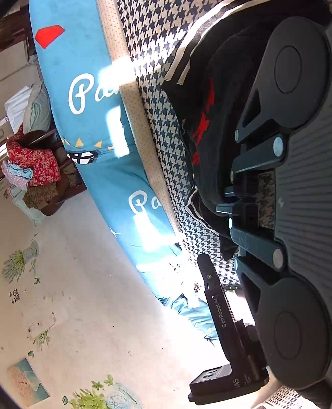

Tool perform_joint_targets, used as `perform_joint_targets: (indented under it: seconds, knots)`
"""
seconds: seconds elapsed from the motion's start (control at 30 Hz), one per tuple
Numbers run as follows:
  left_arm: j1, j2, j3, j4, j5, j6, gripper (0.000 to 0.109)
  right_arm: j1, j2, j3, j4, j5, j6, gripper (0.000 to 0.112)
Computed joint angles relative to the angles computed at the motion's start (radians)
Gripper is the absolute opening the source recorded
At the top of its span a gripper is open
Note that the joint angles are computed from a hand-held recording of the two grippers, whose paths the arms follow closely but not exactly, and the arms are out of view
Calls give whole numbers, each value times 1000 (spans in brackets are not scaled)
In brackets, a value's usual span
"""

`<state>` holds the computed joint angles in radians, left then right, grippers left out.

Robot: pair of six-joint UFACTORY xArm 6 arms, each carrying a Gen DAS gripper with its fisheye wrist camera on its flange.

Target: Fold clothes

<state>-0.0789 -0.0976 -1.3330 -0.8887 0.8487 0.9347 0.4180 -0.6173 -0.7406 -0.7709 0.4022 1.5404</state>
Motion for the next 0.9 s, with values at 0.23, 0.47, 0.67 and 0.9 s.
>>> perform_joint_targets:
  seconds: [0.23, 0.47, 0.67, 0.9]
  knots:
    - [21, 25, -16, 82, 102, -28, 41, 27, 5, -14, -37, 144, 97, 9]
    - [-11, 29, 32, 190, 138, -5, 60, -2, 49, -33, -19, 246, 127, 9]
    - [-50, 21, 100, 231, 74, 43, 76, -31, 58, -25, 1, 315, 179, 9]
    - [-106, 56, 132, 253, -49, 26, 79, -54, 64, -22, 40, 370, 204, 9]
